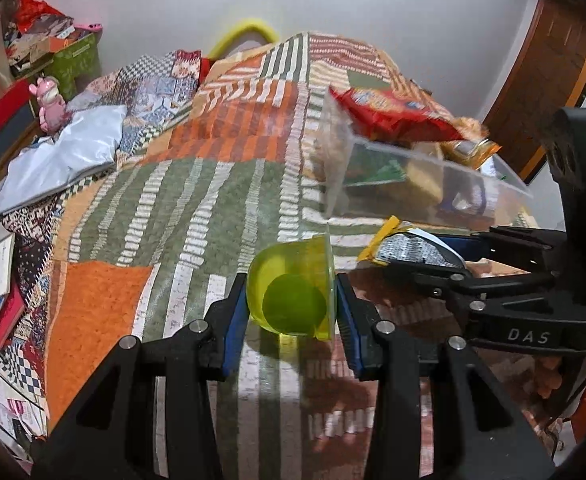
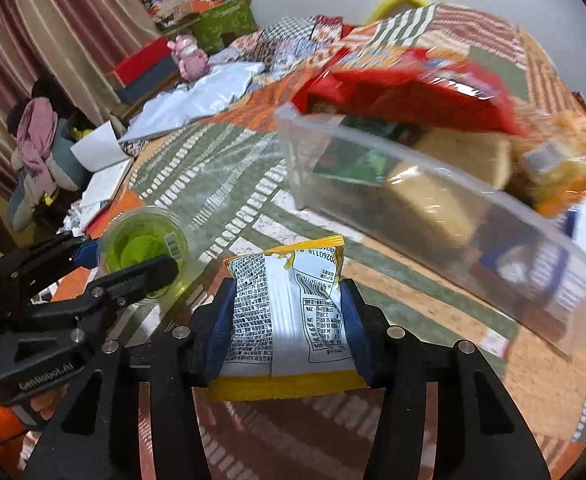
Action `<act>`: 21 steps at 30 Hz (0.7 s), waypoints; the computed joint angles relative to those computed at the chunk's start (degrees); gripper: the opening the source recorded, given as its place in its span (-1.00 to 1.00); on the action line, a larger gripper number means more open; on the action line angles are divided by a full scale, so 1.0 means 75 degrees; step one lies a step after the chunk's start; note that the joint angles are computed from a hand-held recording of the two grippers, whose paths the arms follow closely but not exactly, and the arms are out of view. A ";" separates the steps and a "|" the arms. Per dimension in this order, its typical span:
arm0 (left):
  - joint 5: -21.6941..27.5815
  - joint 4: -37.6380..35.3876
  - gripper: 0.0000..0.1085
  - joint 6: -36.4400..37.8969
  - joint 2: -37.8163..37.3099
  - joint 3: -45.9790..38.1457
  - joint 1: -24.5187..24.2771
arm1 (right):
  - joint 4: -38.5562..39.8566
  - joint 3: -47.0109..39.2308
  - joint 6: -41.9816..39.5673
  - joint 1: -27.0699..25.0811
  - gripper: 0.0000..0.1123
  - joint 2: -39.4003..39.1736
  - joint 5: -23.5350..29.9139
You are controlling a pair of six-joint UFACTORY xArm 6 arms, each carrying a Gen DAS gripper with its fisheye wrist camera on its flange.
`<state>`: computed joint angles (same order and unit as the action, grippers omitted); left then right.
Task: Organize snacks
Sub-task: 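Carry jelly cup and snack bag over the box and release them inside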
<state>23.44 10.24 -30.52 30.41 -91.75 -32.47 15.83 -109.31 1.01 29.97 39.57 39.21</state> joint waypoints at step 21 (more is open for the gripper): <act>0.0890 -0.0005 -0.25 0.0393 0.1319 -0.3298 -0.0752 | -0.1526 0.2881 0.1333 -0.0653 -0.15 -0.2591 -0.2291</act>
